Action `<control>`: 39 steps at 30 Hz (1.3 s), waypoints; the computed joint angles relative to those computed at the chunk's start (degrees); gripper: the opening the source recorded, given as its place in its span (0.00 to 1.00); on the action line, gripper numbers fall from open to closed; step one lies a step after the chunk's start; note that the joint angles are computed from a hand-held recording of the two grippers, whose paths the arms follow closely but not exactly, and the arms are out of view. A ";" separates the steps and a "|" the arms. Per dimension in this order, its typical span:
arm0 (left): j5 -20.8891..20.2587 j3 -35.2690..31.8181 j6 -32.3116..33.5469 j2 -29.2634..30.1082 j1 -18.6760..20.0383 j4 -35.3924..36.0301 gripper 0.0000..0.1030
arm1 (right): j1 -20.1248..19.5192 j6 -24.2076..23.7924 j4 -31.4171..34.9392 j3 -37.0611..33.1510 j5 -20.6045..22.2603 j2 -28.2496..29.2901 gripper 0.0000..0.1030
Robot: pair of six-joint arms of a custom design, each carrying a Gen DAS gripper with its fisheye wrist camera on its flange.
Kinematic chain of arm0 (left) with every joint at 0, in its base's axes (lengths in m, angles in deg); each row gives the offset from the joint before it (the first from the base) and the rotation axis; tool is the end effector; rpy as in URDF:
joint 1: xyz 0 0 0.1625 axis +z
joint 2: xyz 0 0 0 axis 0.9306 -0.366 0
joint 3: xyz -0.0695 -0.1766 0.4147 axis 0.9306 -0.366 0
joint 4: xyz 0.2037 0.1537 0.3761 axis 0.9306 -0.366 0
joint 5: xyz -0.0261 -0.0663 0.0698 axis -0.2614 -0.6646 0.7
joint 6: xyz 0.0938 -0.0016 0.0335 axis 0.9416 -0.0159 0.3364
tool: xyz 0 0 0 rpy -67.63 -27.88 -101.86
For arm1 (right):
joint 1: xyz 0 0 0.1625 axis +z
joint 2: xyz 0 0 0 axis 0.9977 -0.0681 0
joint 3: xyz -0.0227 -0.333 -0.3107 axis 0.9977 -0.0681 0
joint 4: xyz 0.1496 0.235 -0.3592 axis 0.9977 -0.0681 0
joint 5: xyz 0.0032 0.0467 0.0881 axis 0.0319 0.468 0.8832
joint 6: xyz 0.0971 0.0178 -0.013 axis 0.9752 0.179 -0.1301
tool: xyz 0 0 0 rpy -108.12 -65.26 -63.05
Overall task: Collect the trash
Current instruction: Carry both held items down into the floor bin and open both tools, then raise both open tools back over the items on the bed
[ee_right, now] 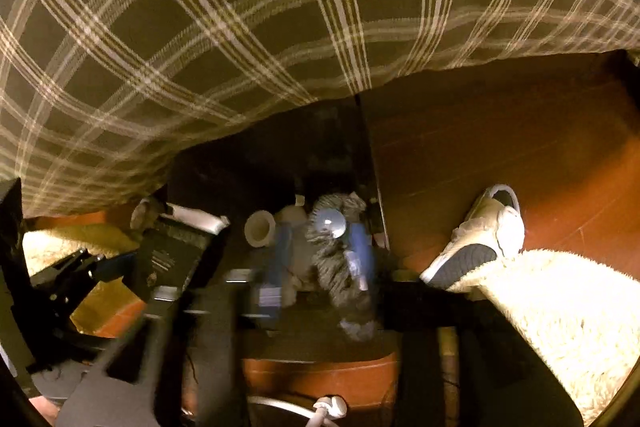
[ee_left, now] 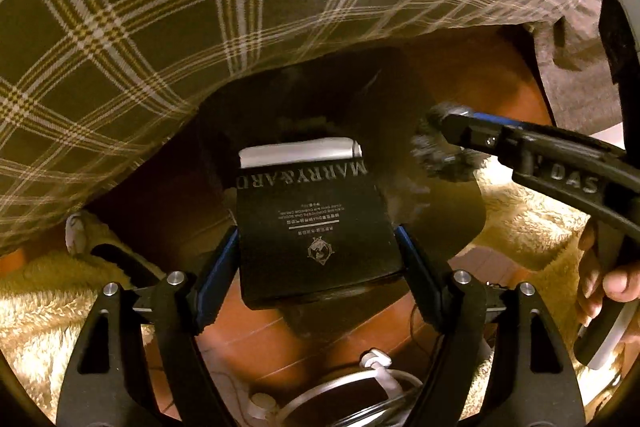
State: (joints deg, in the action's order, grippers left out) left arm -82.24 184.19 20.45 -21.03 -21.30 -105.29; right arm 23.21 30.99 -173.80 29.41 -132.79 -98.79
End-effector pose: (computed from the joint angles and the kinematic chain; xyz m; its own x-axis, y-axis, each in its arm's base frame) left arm -0.1471 -0.4412 0.2190 -0.8295 -0.1507 -0.5378 0.0208 0.9539 -0.2994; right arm 0.2845 -0.5441 0.0974 -0.7895 -0.4204 0.4471 -0.4495 0.8921 0.0452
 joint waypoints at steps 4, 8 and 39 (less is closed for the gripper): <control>1.31 0.57 -0.79 -1.86 -1.28 1.38 0.84 | 0.71 -0.23 -1.03 -0.32 0.42 -0.49 0.61; 3.93 0.25 -2.82 -3.78 -4.08 4.05 0.89 | 1.77 -1.80 -3.45 -0.31 0.29 -1.70 0.78; 27.25 -23.45 -5.46 -4.25 -11.77 25.01 0.92 | 10.92 -11.58 -7.88 -20.22 2.30 -0.72 0.97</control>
